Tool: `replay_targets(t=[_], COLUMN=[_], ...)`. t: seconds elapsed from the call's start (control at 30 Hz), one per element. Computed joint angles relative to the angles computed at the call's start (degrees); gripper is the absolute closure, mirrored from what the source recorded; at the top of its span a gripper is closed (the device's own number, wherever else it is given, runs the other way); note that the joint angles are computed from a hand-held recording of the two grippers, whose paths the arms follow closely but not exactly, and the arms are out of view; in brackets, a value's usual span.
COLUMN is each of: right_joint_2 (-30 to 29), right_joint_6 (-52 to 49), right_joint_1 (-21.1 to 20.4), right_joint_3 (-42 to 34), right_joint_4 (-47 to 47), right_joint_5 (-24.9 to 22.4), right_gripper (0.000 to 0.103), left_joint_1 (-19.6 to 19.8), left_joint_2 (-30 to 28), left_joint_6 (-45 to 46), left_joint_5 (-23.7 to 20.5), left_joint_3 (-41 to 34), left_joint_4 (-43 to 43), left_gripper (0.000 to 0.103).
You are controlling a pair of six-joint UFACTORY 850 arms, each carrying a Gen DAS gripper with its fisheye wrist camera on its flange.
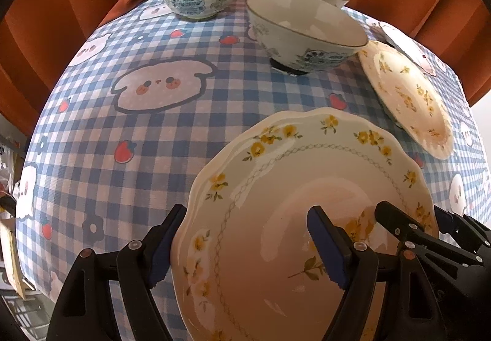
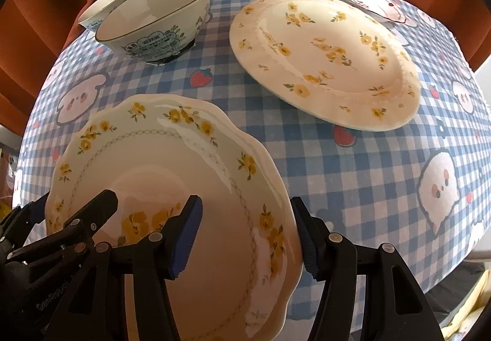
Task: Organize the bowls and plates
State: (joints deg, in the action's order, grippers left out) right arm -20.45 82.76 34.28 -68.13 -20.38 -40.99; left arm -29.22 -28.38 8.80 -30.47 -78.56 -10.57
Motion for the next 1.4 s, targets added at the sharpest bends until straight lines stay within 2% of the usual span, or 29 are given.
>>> replay_targets(t=[0.2, 0.5, 0.87, 1.4], right_joint_2=[2.58, 9.4, 18.84, 33.1], right_joint_6=[1.33, 4.11, -0.43, -9.13], right_joint_1=[-0.03, -1.3, -6.7, -16.02], right_joint_3=[1.64, 8.18, 17.41, 30.66], right_joint_4=[-0.87, -5.75, -7.5, -6.65], right_joint_5=[-1.03, 0.9, 4.65, 4.27], right_gripper=[0.041, 0.041, 0.041, 0.041], left_joint_1=[-1.59, -5.66, -12.2, -21.52], left_joint_2=[0.33, 0.32, -1.1, -7.49], left_joint_6=[-1.11, -7.84, -21.1, -30.07], left_joint_5=[-0.16, 0.17, -0.14, -1.78], left_joint_3=[-0.83, -2.24, -5.22, -13.38], left_joint_4=[0.7, 5.44, 12.22, 13.73], left_gripper=[0.023, 0.023, 0.022, 0.022])
